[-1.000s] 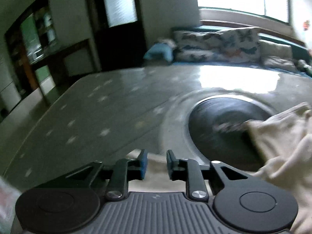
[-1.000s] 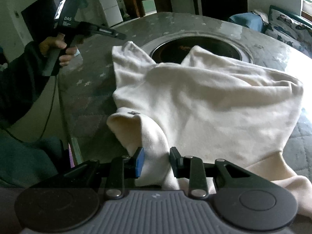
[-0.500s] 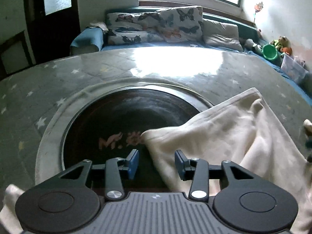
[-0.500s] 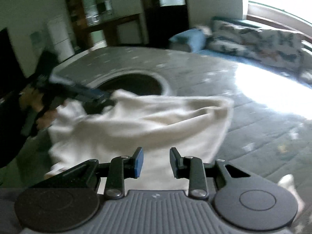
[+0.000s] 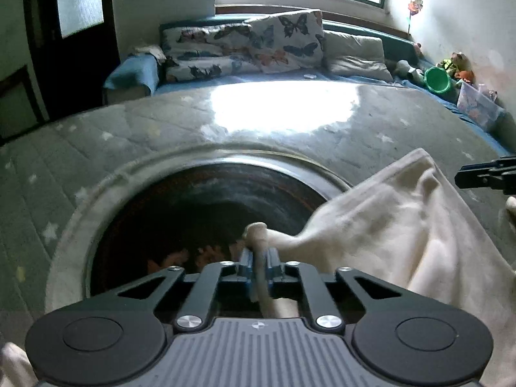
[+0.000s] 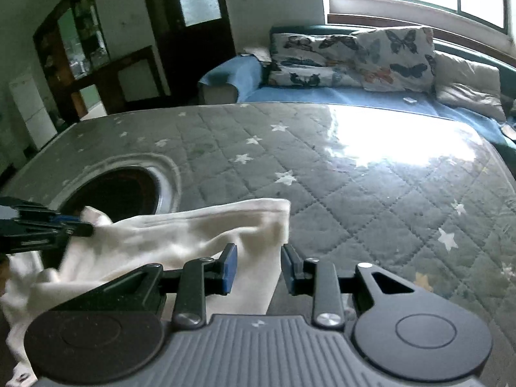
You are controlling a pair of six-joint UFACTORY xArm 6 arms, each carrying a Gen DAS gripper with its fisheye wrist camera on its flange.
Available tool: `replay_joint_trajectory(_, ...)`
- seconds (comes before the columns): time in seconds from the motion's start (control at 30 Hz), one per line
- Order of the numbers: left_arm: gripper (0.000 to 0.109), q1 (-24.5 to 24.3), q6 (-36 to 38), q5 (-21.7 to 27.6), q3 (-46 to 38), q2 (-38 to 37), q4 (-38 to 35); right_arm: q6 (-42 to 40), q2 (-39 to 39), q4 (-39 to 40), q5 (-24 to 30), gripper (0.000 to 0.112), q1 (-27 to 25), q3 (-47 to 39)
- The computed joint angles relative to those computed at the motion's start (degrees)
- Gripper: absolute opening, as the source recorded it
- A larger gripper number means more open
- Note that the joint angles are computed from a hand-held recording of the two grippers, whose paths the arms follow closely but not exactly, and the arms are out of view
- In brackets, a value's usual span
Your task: Fold clothes
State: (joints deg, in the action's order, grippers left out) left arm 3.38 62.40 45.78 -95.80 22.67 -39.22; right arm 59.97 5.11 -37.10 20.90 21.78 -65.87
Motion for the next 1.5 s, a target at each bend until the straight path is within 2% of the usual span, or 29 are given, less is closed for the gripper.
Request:
replay_joint_trajectory(0.2, 0.007, -0.5, -1.0, 0.2, -4.4, 2.8, 0.4, -0.1, 3.0, 1.1, -0.7, 0.029, -1.1, -2.3)
replay_joint_trajectory(0.6, 0.007, -2.2, 2.1, -2.8, -12.1, 7.9, -1.5, -3.8, 8.4, 5.8, -1.2, 0.029, -2.1, -7.3)
replay_joint_trajectory(0.63, 0.007, -2.2, 1.9, -2.6, -13.1, 8.6, -1.5, -3.9, 8.7, 5.7, -1.1, 0.027, -2.1, -7.6)
replay_joint_trajectory(0.77, 0.007, -2.6, 1.6, -3.1, -15.7, 10.9, -0.9, -3.5, 9.5, 3.9, -1.0, 0.008, -1.9, -8.7)
replay_joint_trajectory(0.83, 0.007, -2.9, 1.3, -4.3, -16.2, 11.6, -0.8, -0.3, 9.8, -0.1, -0.2, 0.006, -1.9, -9.5)
replay_joint_trajectory(0.97, 0.007, -3.3, -1.0, -6.1, -18.6, 14.0, 0.6, 9.0, 10.8, -8.7, 1.8, 0.007, -2.0, -11.5)
replay_joint_trajectory(1.07, 0.008, -3.5, -5.6, -5.1, -21.2, 16.3, 4.1, 7.3, 11.9, -7.6, 4.8, 0.019, -1.5, -13.3)
replay_joint_trajectory(1.13, 0.011, -3.3, -6.8, -4.7, -21.7, 16.7, 5.1, 6.3, 11.9, -7.8, 6.1, 0.020, -1.0, -13.8)
replay_joint_trajectory(1.23, 0.018, -2.9, -6.5, -5.8, -19.7, 15.1, 4.6, 4.9, 10.0, -7.7, 6.2, 0.021, -0.4, -12.7)
replay_joint_trajectory(1.3, 0.019, -2.2, -4.0, -5.9, -16.7, 12.5, 1.8, 2.8, 8.6, -6.5, 5.9, 0.027, 0.2, -11.8)
replay_joint_trajectory(1.43, 0.018, -0.8, 6.6, -4.6, -6.0, 3.8, -5.4, -4.6, 5.3, -0.5, 2.9, 0.027, 2.1, -8.0)
replay_joint_trajectory(1.5, 0.018, 0.3, 11.8, -2.3, 0.0, -0.9, -8.4, -8.7, 4.0, 3.1, 2.0, 0.027, 3.8, -6.0)
